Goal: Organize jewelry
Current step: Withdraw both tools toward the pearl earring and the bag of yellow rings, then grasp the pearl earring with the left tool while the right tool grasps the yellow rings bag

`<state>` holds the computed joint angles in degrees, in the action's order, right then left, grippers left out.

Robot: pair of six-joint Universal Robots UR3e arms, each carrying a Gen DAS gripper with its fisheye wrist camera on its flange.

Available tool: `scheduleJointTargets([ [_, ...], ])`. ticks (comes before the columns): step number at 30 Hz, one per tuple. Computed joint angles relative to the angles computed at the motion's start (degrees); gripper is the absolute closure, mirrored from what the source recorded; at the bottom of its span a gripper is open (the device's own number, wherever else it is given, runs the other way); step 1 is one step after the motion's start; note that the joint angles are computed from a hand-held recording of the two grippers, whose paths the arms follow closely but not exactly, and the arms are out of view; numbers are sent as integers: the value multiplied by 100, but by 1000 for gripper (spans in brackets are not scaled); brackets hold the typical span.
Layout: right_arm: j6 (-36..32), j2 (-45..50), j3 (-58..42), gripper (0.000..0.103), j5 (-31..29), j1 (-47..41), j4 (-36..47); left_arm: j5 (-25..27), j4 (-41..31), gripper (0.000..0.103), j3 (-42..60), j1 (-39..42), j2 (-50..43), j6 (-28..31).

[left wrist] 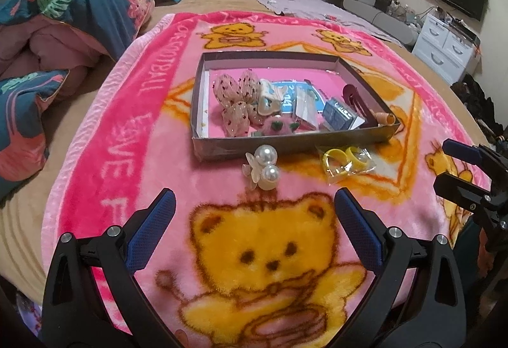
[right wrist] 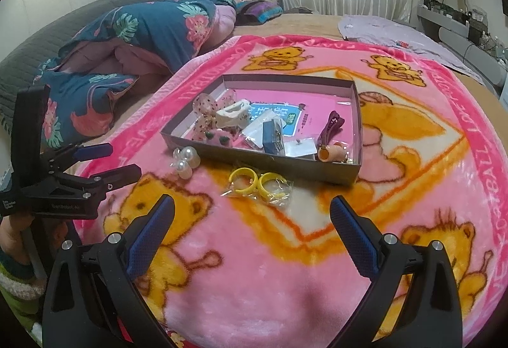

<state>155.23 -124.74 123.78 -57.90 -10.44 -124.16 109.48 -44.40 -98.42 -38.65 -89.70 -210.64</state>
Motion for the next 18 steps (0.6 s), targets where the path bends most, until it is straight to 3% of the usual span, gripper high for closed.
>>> scheduleJointTargets([
  [6,135,376,148,5,-155,106,-429,-197,117,10,-187,191,-38,3],
  [11,424,1237,160,5,-511,426,-1243,-402,402,10,-329,418,-153,78],
  [18,806,2704,-456,6,-723,880,-1741,-803,586,24,-81,704,-621,222],
])
